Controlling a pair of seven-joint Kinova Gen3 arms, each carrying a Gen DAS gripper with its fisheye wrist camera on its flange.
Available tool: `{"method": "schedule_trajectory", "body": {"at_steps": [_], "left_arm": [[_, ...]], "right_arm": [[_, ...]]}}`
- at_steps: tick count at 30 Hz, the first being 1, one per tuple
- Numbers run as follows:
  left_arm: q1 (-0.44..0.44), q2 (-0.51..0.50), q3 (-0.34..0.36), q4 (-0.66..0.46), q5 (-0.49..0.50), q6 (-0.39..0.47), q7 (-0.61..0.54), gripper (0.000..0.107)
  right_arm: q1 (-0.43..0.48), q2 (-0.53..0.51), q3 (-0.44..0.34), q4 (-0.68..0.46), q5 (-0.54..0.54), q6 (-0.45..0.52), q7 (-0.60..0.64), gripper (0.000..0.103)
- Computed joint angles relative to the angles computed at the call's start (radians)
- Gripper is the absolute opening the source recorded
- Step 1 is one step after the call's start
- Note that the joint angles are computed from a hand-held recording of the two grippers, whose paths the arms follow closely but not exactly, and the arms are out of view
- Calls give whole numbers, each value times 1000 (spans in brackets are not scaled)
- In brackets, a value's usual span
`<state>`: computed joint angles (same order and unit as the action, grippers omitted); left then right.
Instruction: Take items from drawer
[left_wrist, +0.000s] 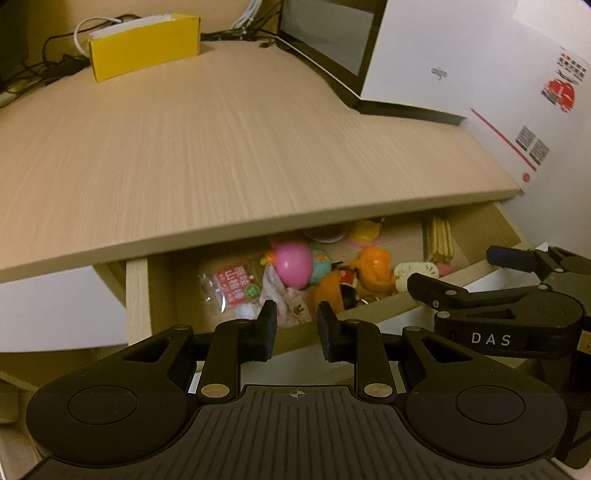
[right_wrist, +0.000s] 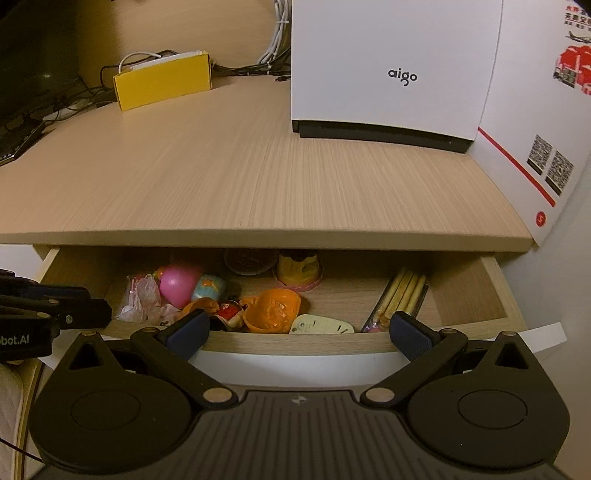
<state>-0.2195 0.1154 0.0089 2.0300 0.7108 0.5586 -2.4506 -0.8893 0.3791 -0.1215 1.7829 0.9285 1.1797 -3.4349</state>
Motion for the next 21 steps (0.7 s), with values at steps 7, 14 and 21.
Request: {"method": "schedule_trajectory", "body": {"at_steps": [7, 14, 21], "left_arm": [[22, -49, -16, 32, -59, 27, 29, 26], [30, -58, -34, 31, -81, 57, 59, 27], [63, -104, -33, 97, -104, -27, 117, 29]], "right_arm": [[-28, -13, -22, -1, -45, 34, -7, 103], [-73, -17, -41, 6, -63, 76, -52, 103], [-86, -29, -53, 35, -53, 68, -69, 103]]}}
